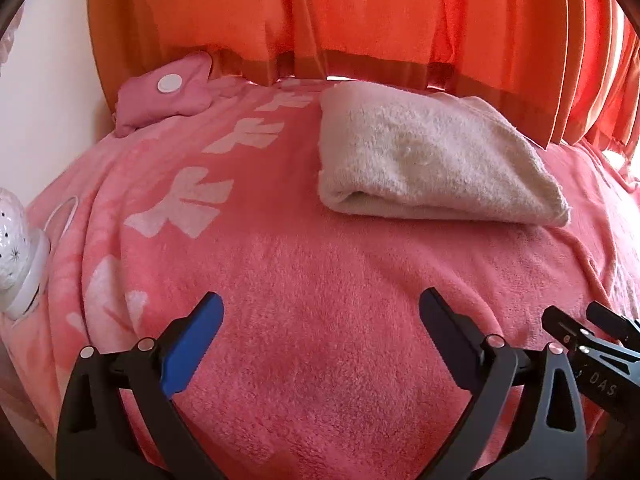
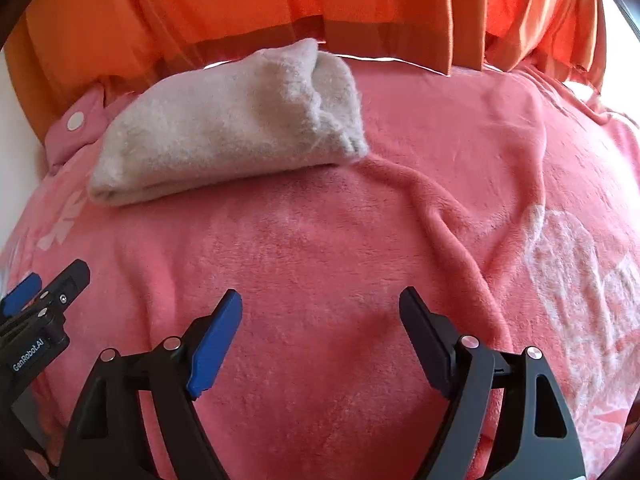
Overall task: Fold small clothes
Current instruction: 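Release the sweater and withdraw both tools open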
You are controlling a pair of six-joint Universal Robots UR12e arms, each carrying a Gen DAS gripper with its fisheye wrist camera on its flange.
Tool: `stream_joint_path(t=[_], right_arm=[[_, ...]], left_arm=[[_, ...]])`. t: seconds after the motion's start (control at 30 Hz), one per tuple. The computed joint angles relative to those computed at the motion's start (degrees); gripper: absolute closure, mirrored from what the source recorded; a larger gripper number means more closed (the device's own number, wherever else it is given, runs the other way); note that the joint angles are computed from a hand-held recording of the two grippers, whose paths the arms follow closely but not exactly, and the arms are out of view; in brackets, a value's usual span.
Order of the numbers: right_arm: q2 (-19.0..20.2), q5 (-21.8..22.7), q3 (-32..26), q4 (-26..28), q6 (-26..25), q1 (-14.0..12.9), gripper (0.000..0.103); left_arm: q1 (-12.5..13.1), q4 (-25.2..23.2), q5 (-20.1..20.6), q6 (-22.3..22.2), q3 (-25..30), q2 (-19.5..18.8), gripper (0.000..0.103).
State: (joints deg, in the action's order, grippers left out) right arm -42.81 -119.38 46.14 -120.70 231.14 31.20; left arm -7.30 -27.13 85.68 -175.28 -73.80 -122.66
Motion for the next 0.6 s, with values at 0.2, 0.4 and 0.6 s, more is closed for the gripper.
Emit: stream_joint_path(t=[0.2,0.4,0.6], right_arm=[[-1.3,0.1,2.5,-2.1,1.5,0.0,0.025],[-0.2,-2.9,0.7,-2.3,-3.5,0.6,0.025],[1.9,-7.7,-2.8,-0.9,-9.4,1.8,0.024]], left_arm=[[-0.5,1.3,1.1,0.9,-1.0,0.4,0.007],[-0.8,1.9,1.4,1.8,-1.7,0.7,0.007],[-0.7,3.0,1.0,0.8,-2.1,1.0,0.007]])
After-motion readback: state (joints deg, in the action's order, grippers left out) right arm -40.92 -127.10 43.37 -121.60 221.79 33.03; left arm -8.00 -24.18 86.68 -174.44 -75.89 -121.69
